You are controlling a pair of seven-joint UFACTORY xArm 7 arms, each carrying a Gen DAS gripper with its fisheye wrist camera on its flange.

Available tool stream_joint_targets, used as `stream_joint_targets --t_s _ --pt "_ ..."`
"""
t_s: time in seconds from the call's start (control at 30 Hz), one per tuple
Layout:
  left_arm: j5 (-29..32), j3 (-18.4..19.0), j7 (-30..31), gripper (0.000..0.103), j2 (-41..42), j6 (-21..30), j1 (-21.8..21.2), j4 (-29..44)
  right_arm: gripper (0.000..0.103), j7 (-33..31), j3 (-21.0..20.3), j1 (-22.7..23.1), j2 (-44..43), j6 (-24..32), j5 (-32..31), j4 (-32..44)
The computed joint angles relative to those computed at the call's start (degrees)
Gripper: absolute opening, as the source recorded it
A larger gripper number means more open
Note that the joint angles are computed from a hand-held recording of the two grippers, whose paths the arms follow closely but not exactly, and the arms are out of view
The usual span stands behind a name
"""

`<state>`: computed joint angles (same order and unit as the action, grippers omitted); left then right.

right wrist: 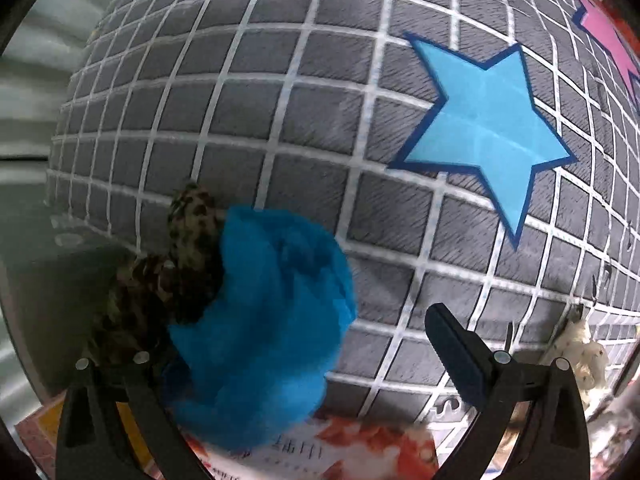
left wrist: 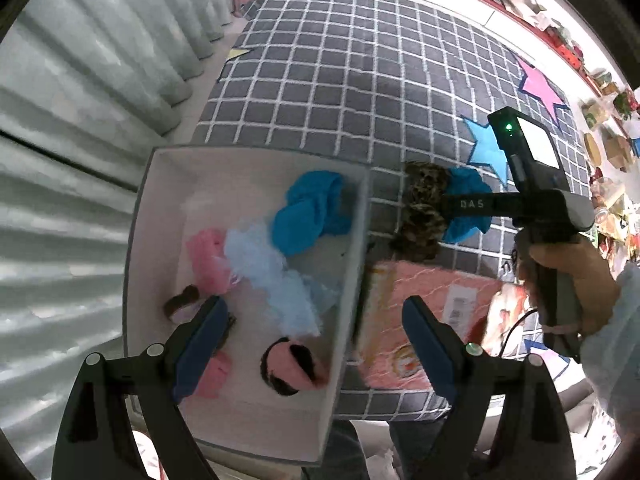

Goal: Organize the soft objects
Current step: 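Move both grippers from the box back toward the pile, then grasp the white polka-dot scrunchie with the left gripper while the right grasps a blue cloth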

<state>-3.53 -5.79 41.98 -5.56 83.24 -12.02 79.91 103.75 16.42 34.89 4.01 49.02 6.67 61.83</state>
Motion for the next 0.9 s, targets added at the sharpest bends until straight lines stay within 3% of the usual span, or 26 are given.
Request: stream_joint_targets --t_s 0.07,0.17,0.4,0.5,0.6,0.7,0.9 --pt "-0.4 -0.6 -0.4 0.091 -0.4 0.1 -0.6 -0.2 0.102 2.3 0.0 0.0 -2.3 5.3 -0.3 -1.2" --pt "-1.0 -1.3 -1.2 0.091 -0.7 0.1 -1.6 -0.4 0.102 5.6 0.6 -0.1 -9.5 6.1 1.6 -8.6" --pt "-2.7 -2.7 -2.8 0.091 -1.5 1.2 -4.1 -0.5 0.102 15.3 4.0 0.1 -25.3 16.0 7.4 -19.5" --pt "-2.7 -3.4 -3.8 0.091 -1.7 1.2 -5.2 -0.9 0.102 21.4 6.8 0.3 -32.6 13.1 7.4 -23.9" --pt "-1.4 -4.7 -6.3 0.091 -1.5 0.1 -6.7 -1.6 0.102 21.9 8.4 0.9 -36.0 9.2 6.4 -26.0" --pt "1.2 -6.2 -9.4 0.091 -1.4 -2.0 -8.5 -2.9 0.102 17.8 8.5 0.9 -33.8 6.0 4.1 -24.3" --pt "3.1 -7.2 -14.6 0.091 0.6 -1.3 -10.9 -2.0 0.102 8.9 7.6 0.8 -25.0 1.0 1.2 -19.5"
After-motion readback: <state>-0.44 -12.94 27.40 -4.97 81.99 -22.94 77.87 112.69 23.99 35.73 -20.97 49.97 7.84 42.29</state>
